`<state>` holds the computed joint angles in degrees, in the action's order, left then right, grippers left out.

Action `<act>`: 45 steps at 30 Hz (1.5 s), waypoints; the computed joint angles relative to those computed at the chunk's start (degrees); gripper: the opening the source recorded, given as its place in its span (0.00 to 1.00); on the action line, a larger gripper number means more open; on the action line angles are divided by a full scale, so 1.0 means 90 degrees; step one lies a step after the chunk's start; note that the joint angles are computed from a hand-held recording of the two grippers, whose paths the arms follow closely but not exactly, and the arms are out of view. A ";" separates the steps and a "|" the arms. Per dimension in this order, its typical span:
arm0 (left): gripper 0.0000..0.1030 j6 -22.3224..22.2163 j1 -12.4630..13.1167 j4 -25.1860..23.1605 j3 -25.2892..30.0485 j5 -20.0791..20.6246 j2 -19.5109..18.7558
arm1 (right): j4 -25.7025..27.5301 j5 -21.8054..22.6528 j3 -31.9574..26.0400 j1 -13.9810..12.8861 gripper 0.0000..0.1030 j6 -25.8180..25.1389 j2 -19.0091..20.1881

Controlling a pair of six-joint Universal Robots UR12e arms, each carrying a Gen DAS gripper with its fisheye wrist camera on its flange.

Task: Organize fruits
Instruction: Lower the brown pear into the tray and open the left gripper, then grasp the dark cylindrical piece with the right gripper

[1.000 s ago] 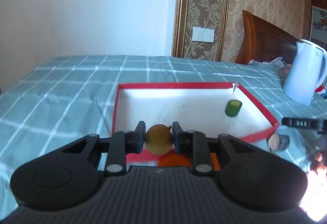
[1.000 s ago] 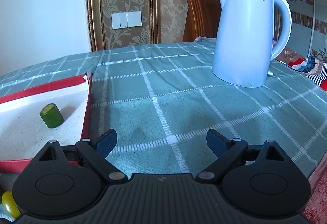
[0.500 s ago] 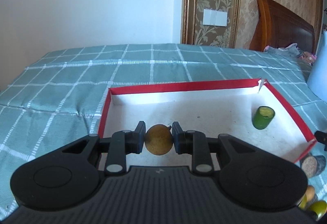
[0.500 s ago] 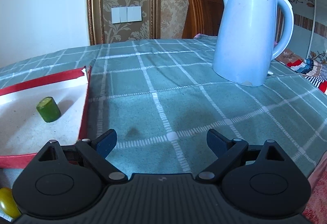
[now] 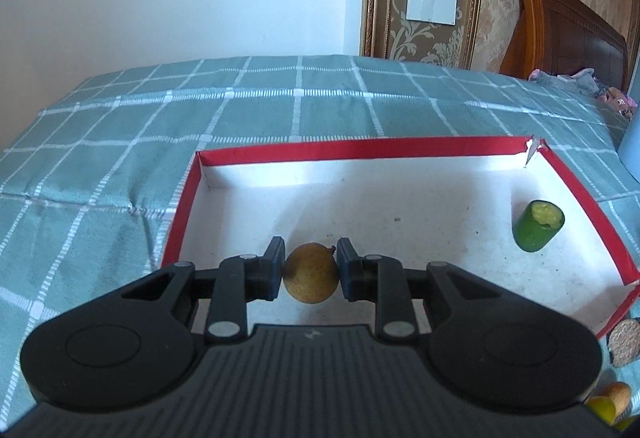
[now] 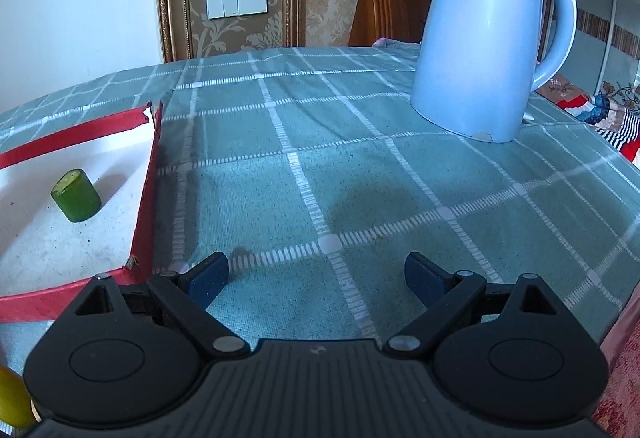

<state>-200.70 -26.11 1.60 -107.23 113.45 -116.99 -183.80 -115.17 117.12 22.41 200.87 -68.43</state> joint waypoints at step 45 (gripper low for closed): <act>0.89 -0.0126 -0.0896 0.1372 -0.1422 0.1502 0.0687 | 0.0103 0.0049 -0.0029 -0.0033 1.00 0.0236 0.0015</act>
